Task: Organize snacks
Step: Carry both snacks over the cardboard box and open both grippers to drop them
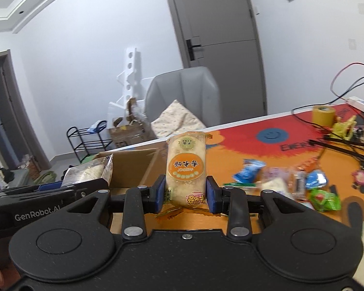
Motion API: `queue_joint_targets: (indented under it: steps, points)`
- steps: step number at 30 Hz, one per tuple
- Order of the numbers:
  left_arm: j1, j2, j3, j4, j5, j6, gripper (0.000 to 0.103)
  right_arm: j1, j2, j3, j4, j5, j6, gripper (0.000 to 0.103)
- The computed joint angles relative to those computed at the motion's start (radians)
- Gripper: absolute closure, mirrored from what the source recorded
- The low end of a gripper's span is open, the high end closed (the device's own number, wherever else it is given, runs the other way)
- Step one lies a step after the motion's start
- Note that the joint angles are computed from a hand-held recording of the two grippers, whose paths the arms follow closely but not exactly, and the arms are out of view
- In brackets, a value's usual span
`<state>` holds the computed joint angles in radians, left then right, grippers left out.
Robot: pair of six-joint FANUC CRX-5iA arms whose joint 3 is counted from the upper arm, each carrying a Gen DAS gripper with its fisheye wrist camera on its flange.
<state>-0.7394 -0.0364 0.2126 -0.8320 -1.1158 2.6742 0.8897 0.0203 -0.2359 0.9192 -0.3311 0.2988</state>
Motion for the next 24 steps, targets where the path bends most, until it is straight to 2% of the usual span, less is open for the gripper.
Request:
queue_joint_targets:
  steps: [6, 24]
  points:
    - [0.032, -0.038, -0.04, 0.004, -0.006, 0.0, 0.047, 0.034, 0.038, 0.058, -0.062, -0.017, 0.06, 0.071]
    - [0.162, -0.106, -0.132, 0.107, 0.062, -0.028, 0.046, 0.097, 0.154, 0.235, -0.234, -0.09, 0.249, 0.071]
